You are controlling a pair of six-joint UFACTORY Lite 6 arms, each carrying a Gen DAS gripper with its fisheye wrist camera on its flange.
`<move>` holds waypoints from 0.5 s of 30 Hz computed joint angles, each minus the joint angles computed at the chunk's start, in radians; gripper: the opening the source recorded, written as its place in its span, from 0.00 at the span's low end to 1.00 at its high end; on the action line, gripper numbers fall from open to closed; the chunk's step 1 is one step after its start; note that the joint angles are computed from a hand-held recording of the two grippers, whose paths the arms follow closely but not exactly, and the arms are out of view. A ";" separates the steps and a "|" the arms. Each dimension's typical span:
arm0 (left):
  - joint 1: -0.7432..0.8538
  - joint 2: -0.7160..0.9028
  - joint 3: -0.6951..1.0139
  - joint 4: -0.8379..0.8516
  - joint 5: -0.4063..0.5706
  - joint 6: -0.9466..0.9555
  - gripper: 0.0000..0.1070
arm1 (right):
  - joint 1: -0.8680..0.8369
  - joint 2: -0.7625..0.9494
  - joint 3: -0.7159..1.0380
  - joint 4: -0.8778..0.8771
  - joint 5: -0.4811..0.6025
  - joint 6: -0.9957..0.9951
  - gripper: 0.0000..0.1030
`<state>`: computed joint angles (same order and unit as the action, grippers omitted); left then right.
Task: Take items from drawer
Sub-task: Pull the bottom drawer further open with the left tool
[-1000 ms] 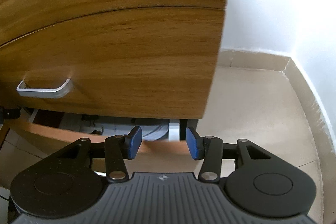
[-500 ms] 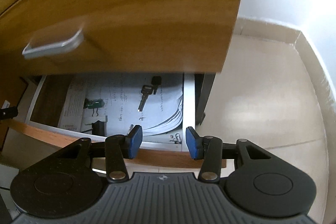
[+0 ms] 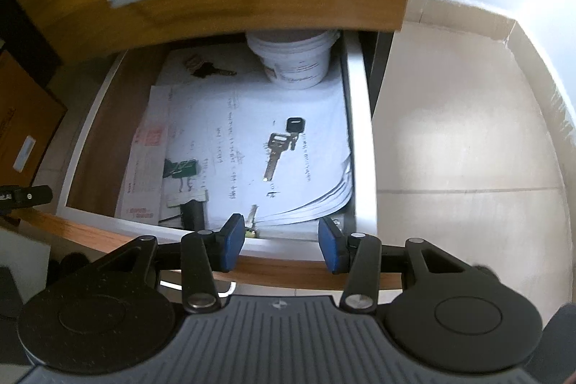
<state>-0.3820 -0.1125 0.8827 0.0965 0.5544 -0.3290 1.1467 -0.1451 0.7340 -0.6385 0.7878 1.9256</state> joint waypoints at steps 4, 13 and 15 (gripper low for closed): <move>-0.003 -0.066 -0.068 0.038 0.035 -0.006 0.42 | 0.054 -0.002 -0.001 0.031 0.008 0.028 0.50; 0.015 -0.205 -0.175 0.035 0.121 0.050 0.42 | 0.133 -0.004 0.019 0.124 0.032 0.035 0.50; 0.007 -0.221 -0.185 0.048 0.145 0.036 0.42 | 0.154 0.010 0.032 0.134 0.039 0.048 0.50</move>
<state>-0.3754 -0.3339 0.6977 0.1442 0.6990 -0.2930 1.3004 -0.1355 0.7660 -0.5049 0.8272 1.9734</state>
